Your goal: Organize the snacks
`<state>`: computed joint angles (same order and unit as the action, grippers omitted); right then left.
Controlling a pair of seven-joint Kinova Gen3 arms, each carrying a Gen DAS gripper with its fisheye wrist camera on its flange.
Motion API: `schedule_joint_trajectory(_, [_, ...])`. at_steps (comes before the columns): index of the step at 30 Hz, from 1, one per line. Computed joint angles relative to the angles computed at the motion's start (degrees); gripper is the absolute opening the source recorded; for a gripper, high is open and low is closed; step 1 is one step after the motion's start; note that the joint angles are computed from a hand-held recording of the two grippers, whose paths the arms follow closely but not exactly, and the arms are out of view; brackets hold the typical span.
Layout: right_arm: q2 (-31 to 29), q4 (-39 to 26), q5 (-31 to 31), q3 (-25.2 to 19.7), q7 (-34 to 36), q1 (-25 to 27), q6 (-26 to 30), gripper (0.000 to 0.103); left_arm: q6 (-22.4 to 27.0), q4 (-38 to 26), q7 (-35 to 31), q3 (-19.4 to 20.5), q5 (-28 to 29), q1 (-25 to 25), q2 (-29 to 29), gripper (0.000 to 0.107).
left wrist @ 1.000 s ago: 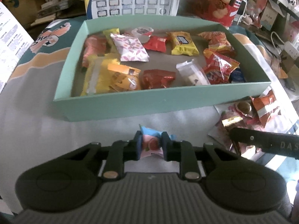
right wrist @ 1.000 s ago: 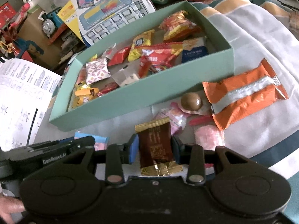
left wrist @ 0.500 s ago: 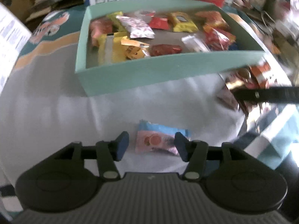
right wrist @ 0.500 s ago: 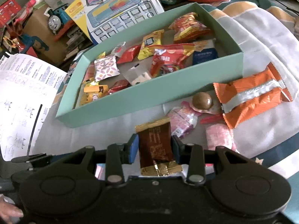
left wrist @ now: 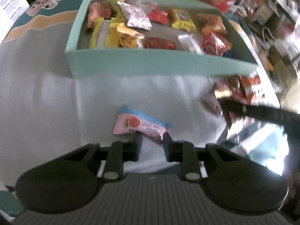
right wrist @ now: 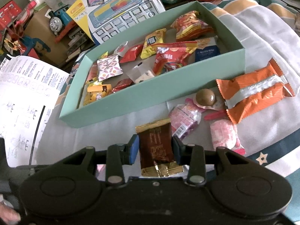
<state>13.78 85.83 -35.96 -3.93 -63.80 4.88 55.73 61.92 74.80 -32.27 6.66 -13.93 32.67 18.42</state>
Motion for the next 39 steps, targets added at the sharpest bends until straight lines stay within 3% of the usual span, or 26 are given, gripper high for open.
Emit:
schedule_joint_trajectory(6, [-0.3, 0.7, -0.2, 0.3, -0.6, 0.3, -0.5, 0.037, 1.5, -8.1, -2.4, -1.3, -1.9, 0.7, 6.2, 0.026])
schedule_joint_trajectory(8, [-0.3, 0.8, -0.5, 0.5, -0.6, 0.7, -0.7, 0.037, 3.4, -11.5, -2.3, -2.0, -1.8, 1.2, 8.1, 0.042])
schedule_joint_trajectory(13, [0.0, 1.2, -1.0, 0.5, -0.8, 1.1, -1.5, 0.037, 6.2, -17.1, -0.1, -3.4, 0.1, 1.6, 11.6, 0.044])
schedule_joint_trajectory(15, [0.1, 1.3, -1.0, 0.5, -0.7, 1.2, -1.5, 0.037, 7.0, -18.5, 0.9, -4.4, -1.5, 3.1, 12.7, 0.040])
schedule_joint_trajectory(17, [0.4, 1.1, -1.2, 0.4, 0.0, 1.6, -1.4, 0.037, 10.8, -22.2, 0.1, -5.5, -4.6, 5.5, 15.1, 0.008])
schedule_joint_trajectory(18, [0.4, 1.3, -1.4, 0.3, 0.5, 1.8, -1.6, 0.037, 12.5, -23.5, 0.1, -6.2, -5.9, 6.6, 15.9, 0.001])
schedule_joint_trajectory(19, [0.3, 1.6, -1.8, 0.1, 1.1, 1.9, -2.0, 0.037, 13.3, -23.7, 0.8, -6.8, -6.7, 7.3, 16.1, 0.000])
schedule_joint_trajectory(33, [0.0, 0.4, -2.9, -0.4, 4.0, 1.0, -0.9, 0.037, 5.2, -7.2, 3.2, -3.2, -6.7, 5.3, 4.3, 0.000])
schedule_joint_trajectory(36, [-0.3, 0.2, -2.1, -0.2, 3.4, 0.4, -0.8, 0.037, 6.1, -7.4, 7.0, -3.8, -8.6, 6.0, 4.5, 0.008])
schedule_joint_trajectory(39, [-0.9, 0.4, -1.2, -0.1, 2.8, -0.1, -0.9, 0.037, 6.7, -7.9, 7.2, -4.1, -11.1, 6.1, 4.7, 0.022])
